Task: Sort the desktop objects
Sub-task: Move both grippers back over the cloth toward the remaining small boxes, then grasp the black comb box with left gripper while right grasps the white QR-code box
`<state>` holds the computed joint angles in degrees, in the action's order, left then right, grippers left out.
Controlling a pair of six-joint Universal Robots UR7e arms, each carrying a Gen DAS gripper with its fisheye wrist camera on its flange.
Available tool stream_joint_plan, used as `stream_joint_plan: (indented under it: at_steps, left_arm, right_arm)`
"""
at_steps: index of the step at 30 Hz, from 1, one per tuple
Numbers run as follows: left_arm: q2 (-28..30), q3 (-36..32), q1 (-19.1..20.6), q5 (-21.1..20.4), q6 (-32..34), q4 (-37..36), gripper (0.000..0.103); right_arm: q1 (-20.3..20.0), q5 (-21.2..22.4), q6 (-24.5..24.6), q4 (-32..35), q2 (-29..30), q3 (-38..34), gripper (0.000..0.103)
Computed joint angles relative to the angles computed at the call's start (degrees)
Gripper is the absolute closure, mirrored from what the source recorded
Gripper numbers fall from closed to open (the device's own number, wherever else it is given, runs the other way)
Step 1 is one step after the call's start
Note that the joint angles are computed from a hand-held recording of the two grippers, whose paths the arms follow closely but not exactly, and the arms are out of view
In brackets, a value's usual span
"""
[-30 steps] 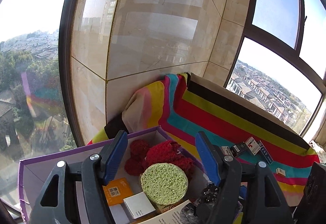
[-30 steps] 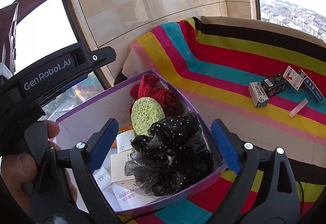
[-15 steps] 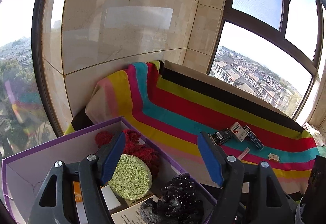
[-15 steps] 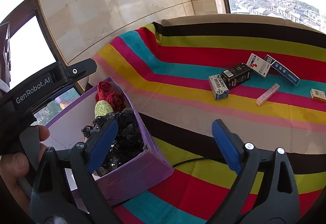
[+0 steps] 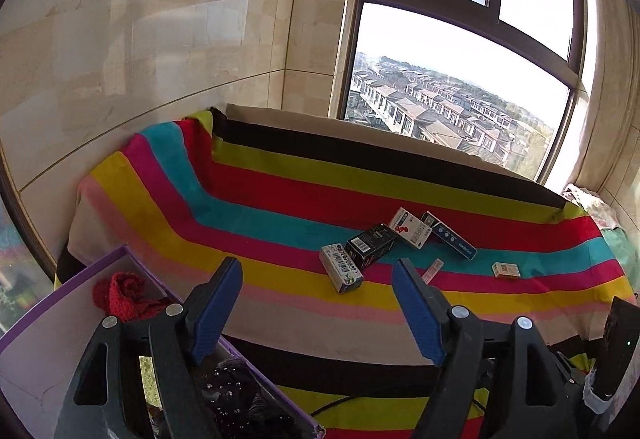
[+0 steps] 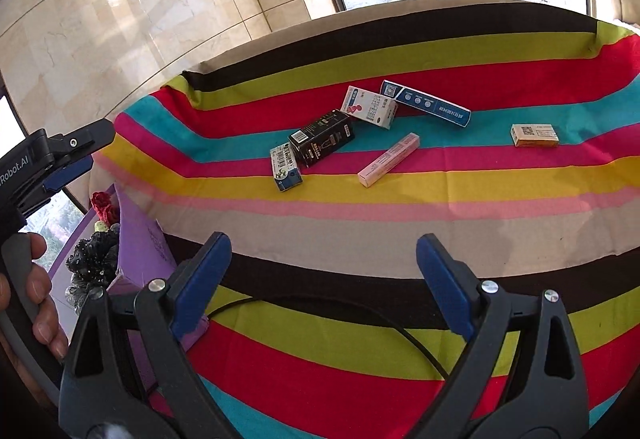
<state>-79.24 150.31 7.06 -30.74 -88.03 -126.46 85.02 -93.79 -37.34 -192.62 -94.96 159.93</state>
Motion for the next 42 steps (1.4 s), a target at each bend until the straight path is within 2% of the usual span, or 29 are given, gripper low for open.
stream_joint_plan:
  at_steps: [5,7,12,16,18,20,23,24,28,32,34,35,38,42]
  left_arm:
    - [8.4,-1.3,4.0,-1.3,12.9,-16.8,0.025]
    - [12.0,-2.3,6.1,-2.9,19.6,-24.2,0.025]
    - [16.9,-6.8,11.0,-7.0,32.2,-30.9,0.025]
    - [19.1,-12.1,14.7,-8.5,39.9,-29.0,0.025]
    - [19.7,-15.0,16.1,-8.7,40.5,-24.8,0.025]
    - [21.0,-17.1,17.6,-9.1,44.8,-25.5,0.025]
    - [22.6,-19.9,20.1,-10.4,46.6,-25.5,0.025]
    - [23.4,-20.9,21.2,-11.0,49.3,-26.8,0.025]
    - [26.4,-26.8,25.7,-10.7,54.5,-21.6,0.025]
    - [29.6,-32.7,31.0,-15.0,60.7,-15.1,0.025]
    - [31.2,-34.5,32.8,-15.6,63.0,-13.0,0.025]
    - [31.9,-34.9,33.8,-15.8,64.6,-13.3,0.025]
    - [32.7,-36.2,37.2,-19.6,68.5,-14.3,0.025]
    - [33.3,-37.1,39.4,-20.1,69.7,-13.5,0.025]
  right_arm:
    - [-5.2,1.2,-1.4,2.0,-3.3,-1.3,0.009]
    - [-7.1,1.5,-2.0,2.5,-4.0,-2.1,0.009]
    - [-11.5,2.2,-1.9,4.1,-4.8,-5.0,0.008]
    - [-12.5,1.0,-1.0,3.8,-2.8,-8.3,0.006]
    - [-12.2,-0.3,-0.3,3.3,-1.0,-10.3,0.005]
    - [-12.0,-1.4,0.7,2.6,0.9,-12.1,0.005]
    - [-10.8,-3.5,1.3,2.6,4.0,-15.2,0.005]
    - [-10.5,-4.0,1.0,2.3,5.0,-16.0,0.005]
    - [-9.3,-7.9,-0.2,0.9,9.7,-19.4,0.005]
    - [-9.2,-9.8,-2.3,0.7,12.8,-22.4,0.005]
    - [-9.1,-10.5,-3.1,0.4,14.1,-23.6,0.005]
    - [-9.2,-10.4,-3.2,0.3,14.4,-24.0,0.005]
    - [-9.5,-10.1,-4.7,0.7,15.5,-25.1,0.005]
    - [-9.5,-11.7,-5.9,0.0,17.8,-27.0,0.005]
